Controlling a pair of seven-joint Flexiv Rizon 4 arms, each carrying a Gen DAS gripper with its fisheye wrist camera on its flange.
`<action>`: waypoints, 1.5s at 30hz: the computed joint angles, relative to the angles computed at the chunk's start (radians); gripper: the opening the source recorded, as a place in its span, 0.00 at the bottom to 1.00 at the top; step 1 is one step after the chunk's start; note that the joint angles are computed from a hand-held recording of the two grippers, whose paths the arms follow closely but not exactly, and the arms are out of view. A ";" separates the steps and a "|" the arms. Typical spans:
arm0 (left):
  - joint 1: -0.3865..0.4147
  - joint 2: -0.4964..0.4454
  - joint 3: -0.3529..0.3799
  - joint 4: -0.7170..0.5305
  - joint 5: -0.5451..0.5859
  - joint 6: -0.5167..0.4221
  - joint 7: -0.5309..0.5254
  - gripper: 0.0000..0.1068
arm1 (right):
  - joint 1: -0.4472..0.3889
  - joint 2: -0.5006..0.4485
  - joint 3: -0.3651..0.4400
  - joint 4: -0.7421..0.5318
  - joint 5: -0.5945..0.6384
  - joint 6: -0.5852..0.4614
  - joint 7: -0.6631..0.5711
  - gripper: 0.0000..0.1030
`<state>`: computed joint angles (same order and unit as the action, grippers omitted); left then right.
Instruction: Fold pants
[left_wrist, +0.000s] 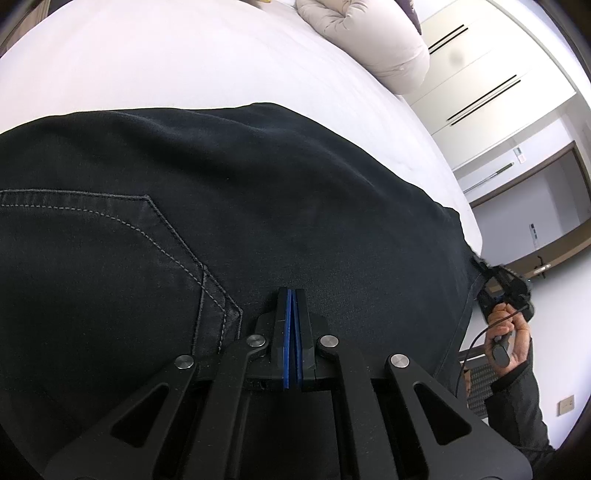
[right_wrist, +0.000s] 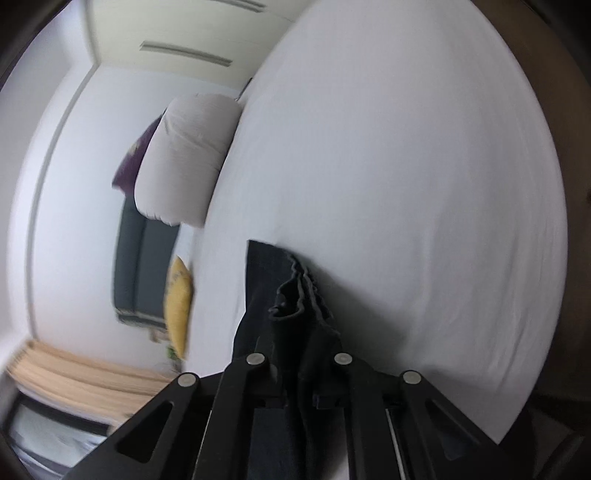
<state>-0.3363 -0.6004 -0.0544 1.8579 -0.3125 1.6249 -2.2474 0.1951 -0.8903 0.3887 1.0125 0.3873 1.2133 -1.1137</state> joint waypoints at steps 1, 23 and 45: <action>-0.003 -0.002 0.002 -0.002 0.000 0.000 -0.001 0.02 | 0.024 0.013 -0.027 0.000 -0.042 -0.017 -0.013 0.08; 0.367 -0.120 -0.500 -0.062 0.004 0.115 0.027 0.39 | 0.532 0.160 -0.496 0.395 -1.088 0.025 -0.208 0.08; 0.425 -0.302 -0.680 -0.355 -0.185 -0.101 0.331 0.15 | 0.554 0.236 -0.548 0.504 -1.375 0.207 -0.038 0.08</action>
